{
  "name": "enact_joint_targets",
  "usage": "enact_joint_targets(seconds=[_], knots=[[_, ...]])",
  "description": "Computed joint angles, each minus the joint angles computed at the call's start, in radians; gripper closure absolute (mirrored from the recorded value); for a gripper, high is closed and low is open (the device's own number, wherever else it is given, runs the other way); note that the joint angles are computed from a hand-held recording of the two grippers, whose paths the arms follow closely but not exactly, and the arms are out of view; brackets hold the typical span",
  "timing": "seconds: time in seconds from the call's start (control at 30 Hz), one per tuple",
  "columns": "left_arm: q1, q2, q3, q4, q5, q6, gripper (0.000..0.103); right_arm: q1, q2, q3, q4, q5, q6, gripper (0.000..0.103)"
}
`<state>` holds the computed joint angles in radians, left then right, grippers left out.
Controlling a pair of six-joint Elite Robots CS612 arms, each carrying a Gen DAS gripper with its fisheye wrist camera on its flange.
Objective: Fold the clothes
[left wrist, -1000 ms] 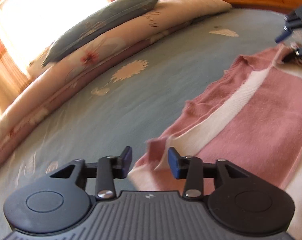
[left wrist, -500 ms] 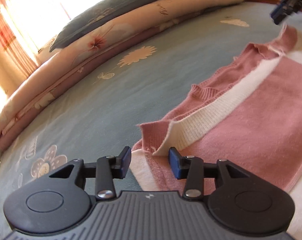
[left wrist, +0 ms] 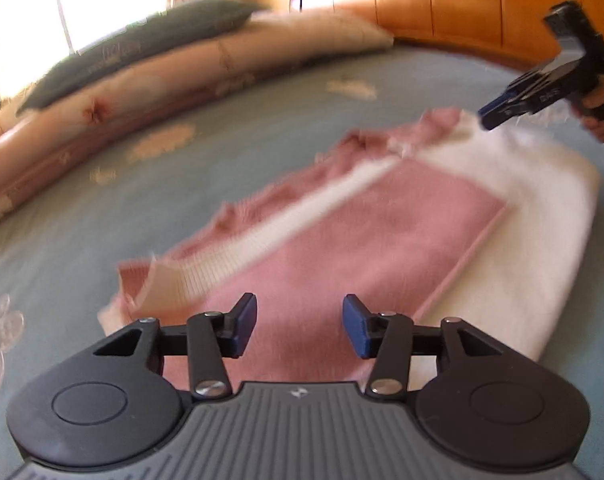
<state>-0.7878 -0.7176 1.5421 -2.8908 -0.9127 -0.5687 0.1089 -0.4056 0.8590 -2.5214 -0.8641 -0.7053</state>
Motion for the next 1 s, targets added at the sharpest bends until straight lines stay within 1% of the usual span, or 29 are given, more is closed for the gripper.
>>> enact_joint_targets(seconds=[0.03, 0.07, 0.1, 0.13, 0.17, 0.23, 0.27, 0.33, 0.37, 0.43, 0.53, 0.57, 0.63, 0.67, 0.7, 0.77, 0.8, 0.83, 0.87, 0.93, 1.0], knots=[[0.003, -0.001, 0.001, 0.020, -0.007, -0.037, 0.045, 0.001, -0.002, 0.008, 0.002, -0.030, -0.011, 0.064], [0.006, -0.005, 0.007, 0.026, -0.014, -0.079, 0.038, 0.002, -0.004, 0.021, -0.027, -0.070, 0.000, 0.069], [0.009, -0.013, 0.011, 0.048, -0.021, -0.125, 0.036, 0.001, -0.011, 0.036, -0.056, -0.091, 0.031, 0.069], [0.008, -0.022, 0.014, 0.072, -0.012, -0.150, 0.036, 0.000, -0.018, 0.051, -0.083, -0.112, 0.061, 0.068], [0.004, -0.030, 0.017, 0.091, 0.007, -0.161, 0.038, -0.006, -0.031, 0.076, -0.108, -0.092, 0.074, 0.068], [-0.006, -0.044, 0.024, 0.118, 0.037, -0.176, 0.038, -0.017, -0.063, 0.136, -0.171, -0.052, 0.090, 0.068], [-0.011, -0.050, 0.029, 0.119, 0.044, -0.175, 0.038, -0.023, -0.082, 0.172, -0.187, -0.018, 0.080, 0.068], [-0.019, -0.061, 0.047, 0.086, 0.029, -0.181, 0.038, -0.032, -0.116, 0.234, -0.200, 0.045, 0.047, 0.068], [-0.024, -0.064, 0.056, 0.076, 0.023, -0.188, 0.038, -0.035, -0.132, 0.270, -0.212, 0.063, 0.028, 0.068], [-0.035, -0.068, 0.072, 0.068, 0.015, -0.203, 0.037, -0.041, -0.162, 0.340, -0.236, 0.076, -0.014, 0.068], [-0.042, -0.074, 0.099, 0.093, -0.013, -0.266, 0.037, -0.047, -0.179, 0.396, -0.222, 0.046, -0.013, 0.069], [-0.043, -0.075, 0.110, 0.099, -0.020, -0.295, 0.037, -0.050, -0.178, 0.407, -0.229, 0.031, -0.004, 0.073], [-0.045, -0.077, 0.132, 0.058, -0.025, -0.323, 0.037, -0.055, -0.176, 0.430, -0.244, 0.002, 0.014, 0.080], [-0.045, -0.081, 0.133, 0.063, -0.026, -0.328, 0.037, -0.062, -0.175, 0.433, -0.247, 0.030, 0.053, 0.080], [-0.046, -0.086, 0.131, 0.081, -0.025, -0.334, 0.037, -0.065, -0.175, 0.430, -0.243, 0.037, 0.096, 0.080], [-0.055, -0.094, 0.127, 0.106, 0.002, -0.330, 0.037, -0.066, -0.185, 0.449, -0.296, 0.032, 0.147, 0.080], [-0.062, -0.097, 0.125, 0.116, 0.025, -0.323, 0.037, -0.065, -0.192, 0.464, -0.325, 0.043, 0.153, 0.079], [-0.065, -0.097, 0.127, 0.110, 0.029, -0.327, 0.033, -0.065, -0.199, 0.479, -0.353, 0.053, 0.160, 0.077], [-0.067, -0.096, 0.132, 0.095, 0.022, -0.338, 0.028, -0.066, -0.203, 0.488, -0.367, 0.076, 0.157, 0.077], [-0.071, -0.094, 0.141, 0.065, 0.008, -0.361, 0.027, -0.063, -0.212, 0.509, -0.384, 0.086, 0.142, 0.076], [-0.075, -0.091, 0.150, 0.046, 0.000, -0.384, 0.027, -0.052, -0.211, 0.517, -0.394, 0.032, 0.143, 0.076]])
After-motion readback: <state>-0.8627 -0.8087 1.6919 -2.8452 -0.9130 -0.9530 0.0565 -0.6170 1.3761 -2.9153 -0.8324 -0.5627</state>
